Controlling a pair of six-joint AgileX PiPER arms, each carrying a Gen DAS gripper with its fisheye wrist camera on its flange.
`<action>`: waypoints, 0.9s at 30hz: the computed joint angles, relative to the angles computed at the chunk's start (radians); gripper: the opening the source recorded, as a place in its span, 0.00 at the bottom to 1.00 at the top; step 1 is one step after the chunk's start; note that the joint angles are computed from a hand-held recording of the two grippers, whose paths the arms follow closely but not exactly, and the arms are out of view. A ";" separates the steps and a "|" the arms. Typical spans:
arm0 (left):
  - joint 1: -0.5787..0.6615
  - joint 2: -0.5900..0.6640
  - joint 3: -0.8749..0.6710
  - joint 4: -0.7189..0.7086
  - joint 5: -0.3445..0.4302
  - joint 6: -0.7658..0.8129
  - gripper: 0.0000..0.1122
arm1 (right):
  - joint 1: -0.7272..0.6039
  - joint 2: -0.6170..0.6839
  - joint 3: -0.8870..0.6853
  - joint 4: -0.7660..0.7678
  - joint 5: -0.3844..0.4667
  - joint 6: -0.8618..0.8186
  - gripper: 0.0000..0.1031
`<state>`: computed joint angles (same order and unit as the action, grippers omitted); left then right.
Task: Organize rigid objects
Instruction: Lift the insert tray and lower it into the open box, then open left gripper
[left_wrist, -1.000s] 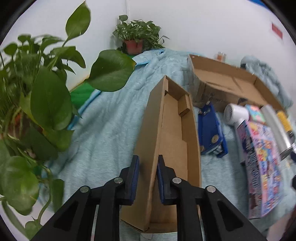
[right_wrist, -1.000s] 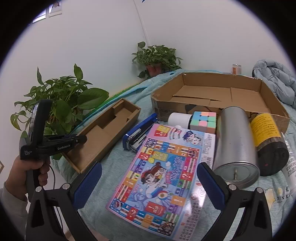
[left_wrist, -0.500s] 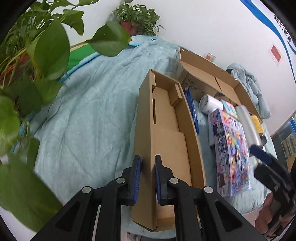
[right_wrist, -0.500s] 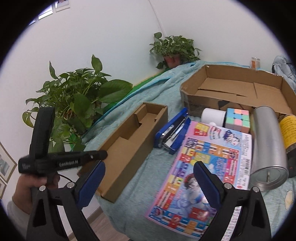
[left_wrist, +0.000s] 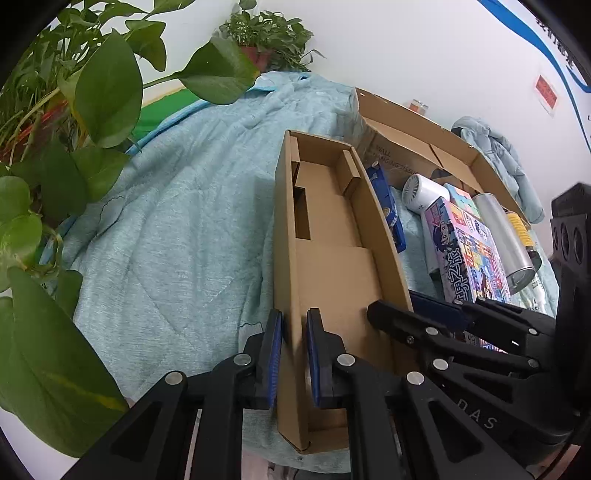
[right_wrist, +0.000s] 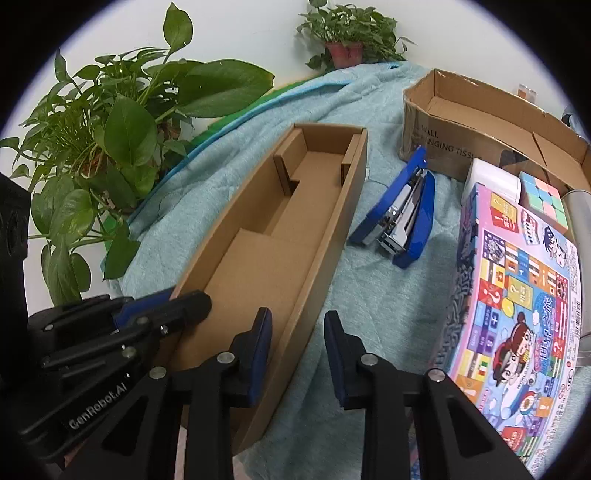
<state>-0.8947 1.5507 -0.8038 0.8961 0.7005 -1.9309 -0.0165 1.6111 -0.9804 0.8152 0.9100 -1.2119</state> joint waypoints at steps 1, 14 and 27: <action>0.000 0.001 -0.003 0.000 0.005 0.004 0.08 | 0.002 -0.002 0.001 0.003 0.004 -0.004 0.18; -0.050 -0.004 -0.229 0.105 0.207 0.162 0.07 | -0.090 -0.081 -0.069 0.147 0.045 -0.012 0.16; 0.268 0.405 -1.117 -0.254 0.111 1.026 0.08 | -0.119 0.257 -0.776 0.013 0.062 0.377 0.14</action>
<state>-0.6267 1.9562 -1.9205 0.6425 0.8112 -0.9049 -0.1352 1.8678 -1.7560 0.8284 0.9720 -0.8348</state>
